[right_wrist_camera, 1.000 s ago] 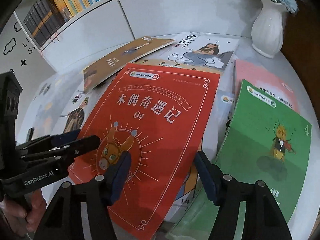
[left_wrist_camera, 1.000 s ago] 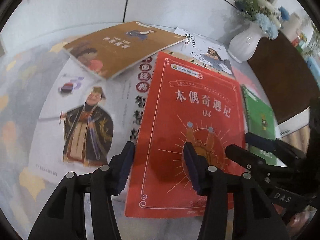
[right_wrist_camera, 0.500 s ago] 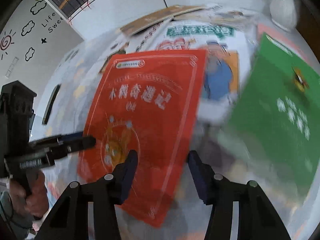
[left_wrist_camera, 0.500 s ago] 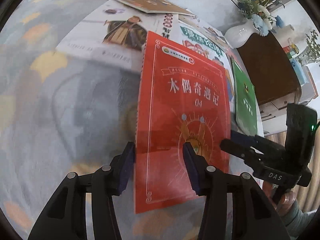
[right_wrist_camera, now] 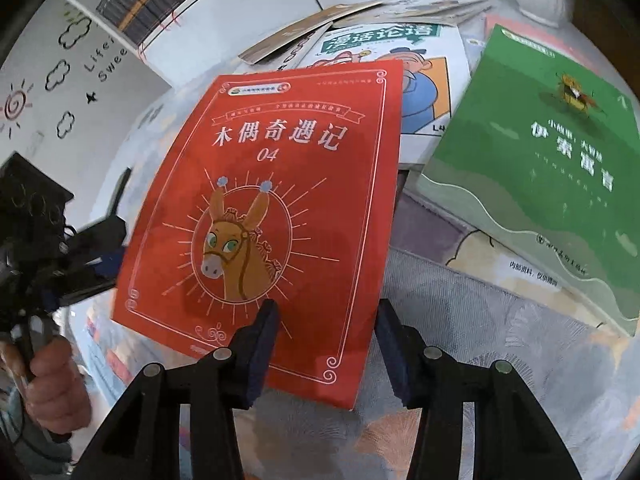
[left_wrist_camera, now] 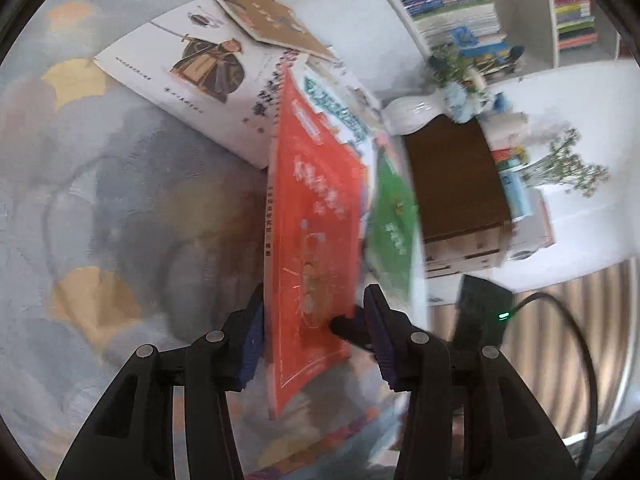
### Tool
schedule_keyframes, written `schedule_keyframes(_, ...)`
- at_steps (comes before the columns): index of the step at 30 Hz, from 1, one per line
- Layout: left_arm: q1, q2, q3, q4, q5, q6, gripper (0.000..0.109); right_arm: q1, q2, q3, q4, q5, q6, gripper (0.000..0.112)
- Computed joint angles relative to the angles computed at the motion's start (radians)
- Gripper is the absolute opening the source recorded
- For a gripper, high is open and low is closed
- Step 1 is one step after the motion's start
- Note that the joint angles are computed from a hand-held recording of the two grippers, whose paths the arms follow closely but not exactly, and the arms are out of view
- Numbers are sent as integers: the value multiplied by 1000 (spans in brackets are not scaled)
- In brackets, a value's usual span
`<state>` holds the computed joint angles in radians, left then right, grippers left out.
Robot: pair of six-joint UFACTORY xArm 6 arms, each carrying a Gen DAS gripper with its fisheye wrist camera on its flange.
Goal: Organize books
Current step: 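Close the left gripper on the edge of the red book, then lift the red book with the left gripper and stand it upright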
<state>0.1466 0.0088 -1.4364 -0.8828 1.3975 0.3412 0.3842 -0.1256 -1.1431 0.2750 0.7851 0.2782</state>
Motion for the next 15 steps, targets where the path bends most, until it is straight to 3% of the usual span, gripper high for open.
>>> schedule_keyframes(2, -61, -13, 11, 159, -56, -14, 18, -3, 0, 0, 15, 0, -10, 49)
schedule_keyframes(6, -110, -40, 52, 258, -124, -44, 16, -9, -7, 4, 28, 7, -15, 49)
schedule_keyframes(8, -84, -24, 36, 171, -100, -59, 15, -25, -20, 9, 63, 27, -28, 49)
schedule_keyframes(10, -19, 0, 17, 21, -22, -71, 14, -55, -27, 13, 147, 45, -60, 49)
schedule_keyframes(15, -5, 58, -35, -117, 35, -128, 14, -133, -86, 107, 485, 49, -187, 59)
